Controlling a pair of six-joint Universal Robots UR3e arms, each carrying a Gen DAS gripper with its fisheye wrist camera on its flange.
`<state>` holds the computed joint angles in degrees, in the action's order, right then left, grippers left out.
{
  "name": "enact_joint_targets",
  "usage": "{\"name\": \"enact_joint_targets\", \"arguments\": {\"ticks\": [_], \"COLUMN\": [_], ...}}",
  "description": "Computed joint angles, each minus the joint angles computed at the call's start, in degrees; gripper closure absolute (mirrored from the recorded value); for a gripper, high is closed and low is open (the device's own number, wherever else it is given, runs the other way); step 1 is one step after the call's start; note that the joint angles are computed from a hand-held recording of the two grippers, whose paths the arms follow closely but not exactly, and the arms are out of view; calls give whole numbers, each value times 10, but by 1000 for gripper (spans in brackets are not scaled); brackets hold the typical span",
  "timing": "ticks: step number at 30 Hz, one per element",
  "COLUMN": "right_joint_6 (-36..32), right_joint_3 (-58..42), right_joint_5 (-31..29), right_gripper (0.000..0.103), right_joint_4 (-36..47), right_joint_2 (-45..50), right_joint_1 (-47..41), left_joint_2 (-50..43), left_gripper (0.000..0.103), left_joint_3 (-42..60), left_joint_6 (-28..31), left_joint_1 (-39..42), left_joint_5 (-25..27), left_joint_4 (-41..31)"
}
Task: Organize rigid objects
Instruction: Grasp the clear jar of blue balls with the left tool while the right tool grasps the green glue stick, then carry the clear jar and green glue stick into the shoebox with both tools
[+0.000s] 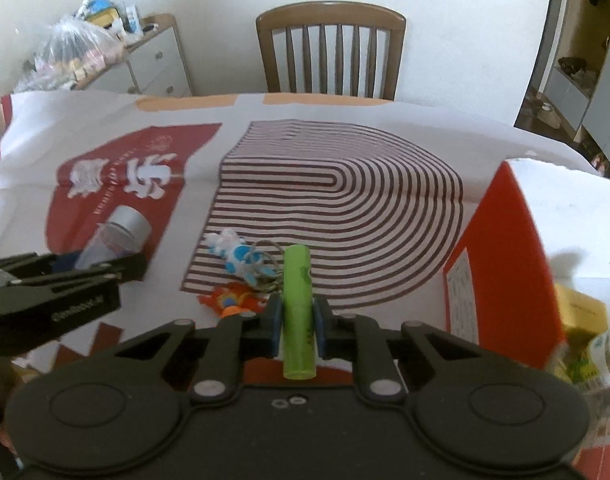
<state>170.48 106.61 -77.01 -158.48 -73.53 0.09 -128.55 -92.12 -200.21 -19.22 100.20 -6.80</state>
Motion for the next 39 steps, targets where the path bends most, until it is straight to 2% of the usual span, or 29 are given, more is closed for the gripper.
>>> {"name": "enact_joint_targets", "arguments": {"ticks": [6, 13, 22, 30, 39], "right_joint_6": [-2, -17, -70, -174, -360], "right_joint_3": [57, 107, 140, 150, 115], "right_joint_5": [36, 82, 145, 241, 325], "right_gripper": [88, 88, 88, 88, 88], "right_joint_4": [26, 85, 197, 341, 557], "right_joint_2": [-88, -203, -354, -467, -527], "right_joint_1": [-26, -71, -161, -303, -489], "left_joint_2": [54, 128, 174, 141, 34], "left_gripper": [63, 63, 62, 63, 62], "left_joint_3": [-44, -68, -8, 107, 305], "left_joint_6": [-15, -33, -56, -67, -90], "left_joint_1": [-16, -48, -115, -183, -248], "left_joint_5": [-7, -11, 15, 40, 79], "left_joint_4": [-5, -47, -134, -197, -288]}}
